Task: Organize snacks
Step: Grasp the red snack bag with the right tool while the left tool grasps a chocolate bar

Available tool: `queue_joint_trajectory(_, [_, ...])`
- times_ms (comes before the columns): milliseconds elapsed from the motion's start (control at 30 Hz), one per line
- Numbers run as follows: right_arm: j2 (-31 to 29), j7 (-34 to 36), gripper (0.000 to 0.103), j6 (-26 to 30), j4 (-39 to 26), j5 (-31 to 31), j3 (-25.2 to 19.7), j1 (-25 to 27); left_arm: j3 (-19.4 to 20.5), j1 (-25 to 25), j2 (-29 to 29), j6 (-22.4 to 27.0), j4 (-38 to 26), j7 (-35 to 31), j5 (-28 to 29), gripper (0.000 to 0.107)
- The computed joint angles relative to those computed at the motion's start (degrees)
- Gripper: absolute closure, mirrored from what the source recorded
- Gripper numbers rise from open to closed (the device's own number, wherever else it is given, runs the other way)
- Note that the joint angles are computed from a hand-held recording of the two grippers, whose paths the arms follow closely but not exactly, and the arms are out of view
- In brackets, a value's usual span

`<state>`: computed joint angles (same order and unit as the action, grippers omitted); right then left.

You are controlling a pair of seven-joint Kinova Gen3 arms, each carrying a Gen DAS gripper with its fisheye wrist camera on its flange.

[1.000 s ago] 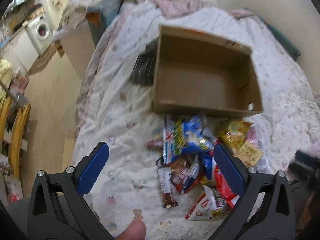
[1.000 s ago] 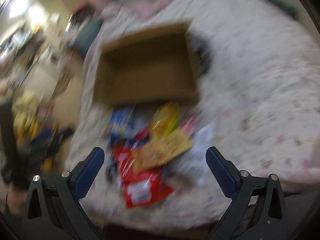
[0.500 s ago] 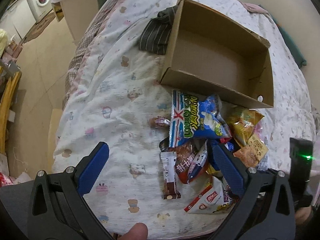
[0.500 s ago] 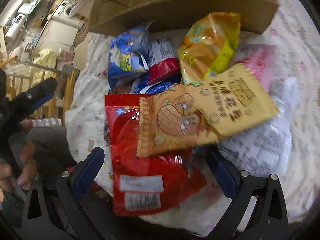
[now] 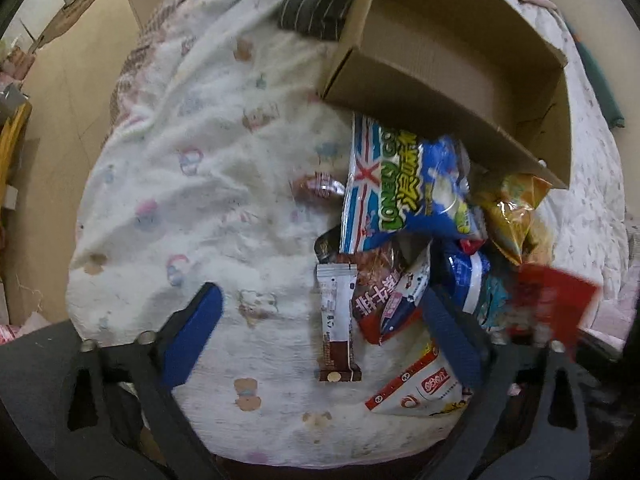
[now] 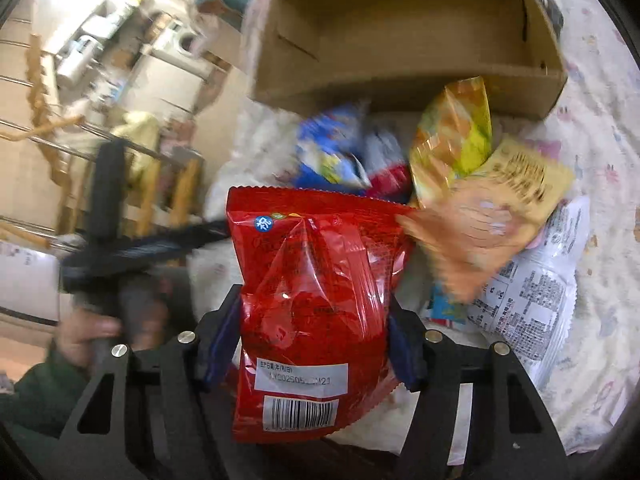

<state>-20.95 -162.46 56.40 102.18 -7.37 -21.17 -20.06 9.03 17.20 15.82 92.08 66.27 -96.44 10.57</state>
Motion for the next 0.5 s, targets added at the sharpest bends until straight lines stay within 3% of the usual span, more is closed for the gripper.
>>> queue_joint_trajectory(200, [-5.4, -2.0, 0.038, -3.7, -1.5, 5.4, -3.3, 4.8, 0.4, 0.6, 1.7, 1.4, 1.2, 0.2, 0.3, 0.047])
queue_joint_trajectory(267, [-5.9, -1.9, 0.037, -1.9, -2.6, 7.8, -5.2, 7.4, 0.7, 1.2, 2.6, 2.4, 1.6, 0.0, 0.4, 0.069])
queue_joint_trajectory(400, [-8.2, -2.0, 0.037, -3.8, 0.6, 6.9, -4.9, 9.1, 0.8, 2.7, 3.0, 1.4, 4.3, -0.6, -1.0, 0.084])
queue_joint_trajectory(433, [-8.6, -2.1, 0.037, -4.1, 1.3, 6.9, -5.4, 9.6, 0.8, 2.8, 3.3, 1.6, 4.4, -0.7, -1.1, 0.092])
queue_joint_trajectory(500, [-9.4, -2.9, 0.037, -4.4, 2.5, 6.4, -6.4, 10.8, 0.8, 3.1, 3.6, 1.3, 4.7, -1.0, -1.5, 0.092])
